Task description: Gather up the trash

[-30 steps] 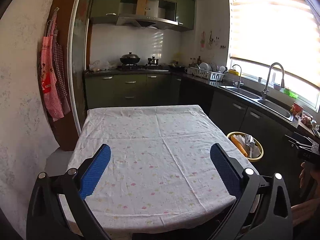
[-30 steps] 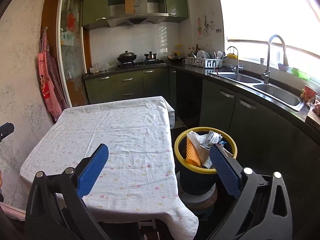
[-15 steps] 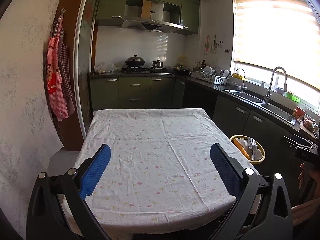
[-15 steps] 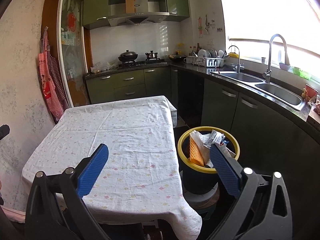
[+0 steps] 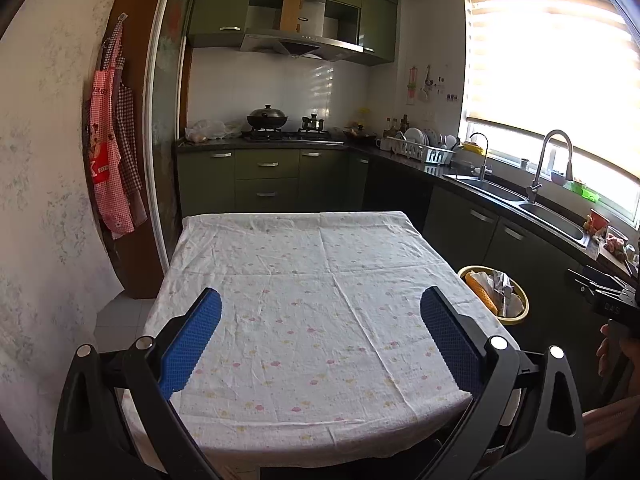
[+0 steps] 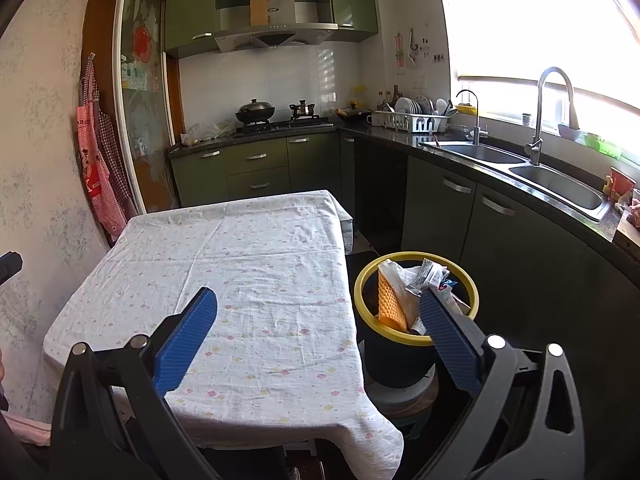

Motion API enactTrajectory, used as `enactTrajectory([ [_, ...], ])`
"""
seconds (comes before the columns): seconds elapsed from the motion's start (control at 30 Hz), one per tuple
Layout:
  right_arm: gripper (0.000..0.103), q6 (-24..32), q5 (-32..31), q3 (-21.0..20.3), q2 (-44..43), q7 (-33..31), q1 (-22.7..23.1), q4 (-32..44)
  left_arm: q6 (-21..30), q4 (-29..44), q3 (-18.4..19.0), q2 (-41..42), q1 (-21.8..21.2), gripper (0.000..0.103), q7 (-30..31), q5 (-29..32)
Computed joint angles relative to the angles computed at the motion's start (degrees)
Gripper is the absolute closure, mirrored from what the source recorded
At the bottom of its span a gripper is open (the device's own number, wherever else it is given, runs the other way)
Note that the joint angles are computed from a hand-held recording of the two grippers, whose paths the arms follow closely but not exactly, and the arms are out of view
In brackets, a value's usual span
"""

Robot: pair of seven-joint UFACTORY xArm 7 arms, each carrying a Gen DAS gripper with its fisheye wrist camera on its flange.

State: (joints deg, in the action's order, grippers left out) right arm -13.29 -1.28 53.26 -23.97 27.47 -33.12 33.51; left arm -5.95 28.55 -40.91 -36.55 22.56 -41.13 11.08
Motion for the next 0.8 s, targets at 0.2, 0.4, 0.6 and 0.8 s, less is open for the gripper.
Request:
enactTrajectory([
  [0.2, 0.007, 0.1, 0.0, 0.1, 0.1, 0.1, -0.1, 0.1, 0.0, 0.3, -0.8, 0.1, 0.5, 0.005, -0.3, 0.2],
  [0.4, 0.007, 0.0, 0.1, 0.1, 0.1, -0.1, -0.1, 0.1, -0.3, 0.3, -1.5, 0.0, 1.0, 0.005, -0.5, 0.3],
  [0.6, 0.007, 0.0, 0.1, 0.0, 0.1, -0.1, 0.0, 0.0, -0.3, 0.4, -1.8, 0.1, 1.2, 0.005, -0.5, 0.3],
  [0.8, 0.007, -0.1, 0.1, -0.2, 0.2, -0.3, 0.1, 0.0, -0.3, 0.4, -1.7, 0.2, 1.1, 0.005, -0.5, 0.3],
])
